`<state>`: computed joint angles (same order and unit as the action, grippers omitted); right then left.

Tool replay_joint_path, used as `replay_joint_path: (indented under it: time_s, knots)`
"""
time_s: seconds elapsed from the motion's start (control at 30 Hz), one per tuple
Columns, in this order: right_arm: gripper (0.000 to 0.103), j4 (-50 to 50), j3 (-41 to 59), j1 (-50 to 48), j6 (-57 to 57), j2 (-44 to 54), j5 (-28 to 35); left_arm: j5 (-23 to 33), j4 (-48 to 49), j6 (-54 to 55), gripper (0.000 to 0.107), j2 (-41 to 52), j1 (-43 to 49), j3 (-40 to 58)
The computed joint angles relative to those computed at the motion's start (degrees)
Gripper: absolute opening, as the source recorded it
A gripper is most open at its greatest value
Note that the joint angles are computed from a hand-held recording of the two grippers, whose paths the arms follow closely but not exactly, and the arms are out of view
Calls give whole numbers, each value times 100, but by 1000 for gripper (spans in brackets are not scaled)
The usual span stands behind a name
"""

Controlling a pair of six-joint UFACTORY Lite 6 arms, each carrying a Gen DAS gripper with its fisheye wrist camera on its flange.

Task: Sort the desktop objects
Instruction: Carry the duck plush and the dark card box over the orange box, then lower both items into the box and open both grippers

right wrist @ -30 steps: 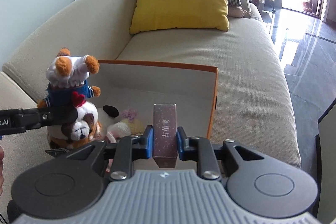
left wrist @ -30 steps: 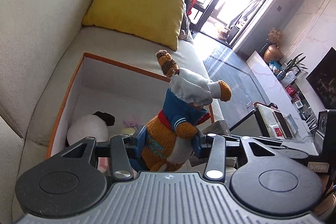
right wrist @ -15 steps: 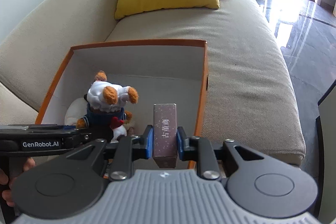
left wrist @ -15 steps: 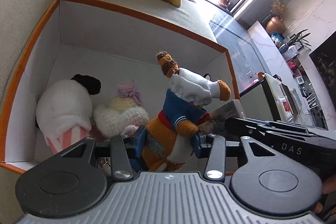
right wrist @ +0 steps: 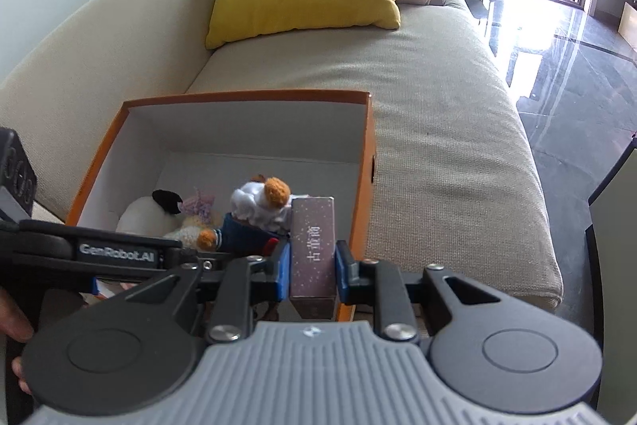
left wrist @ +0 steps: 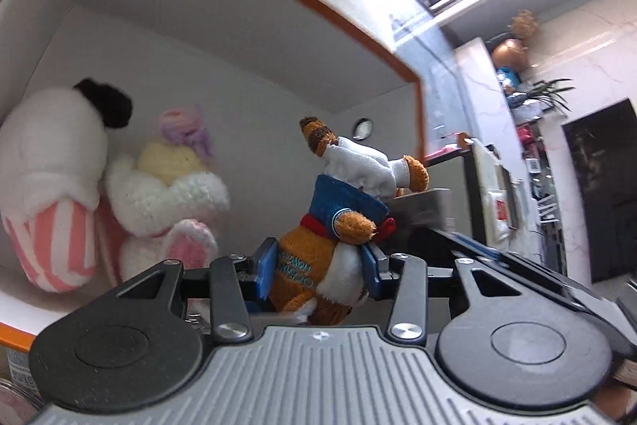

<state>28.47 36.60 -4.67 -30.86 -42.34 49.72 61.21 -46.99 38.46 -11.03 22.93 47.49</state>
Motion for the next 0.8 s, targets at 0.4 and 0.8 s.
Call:
replay_joint_path:
  time_s: [0.4, 0.8]
  knots:
    - [24, -697, -86, 735, 960, 337, -104, -1550, 2009, -1545, 51, -263, -1340, -274]
    - [25, -1642, -268, 1482, 2010, 106, -159, -1918, 2222, -1681, 61, -1150, -1591, -832]
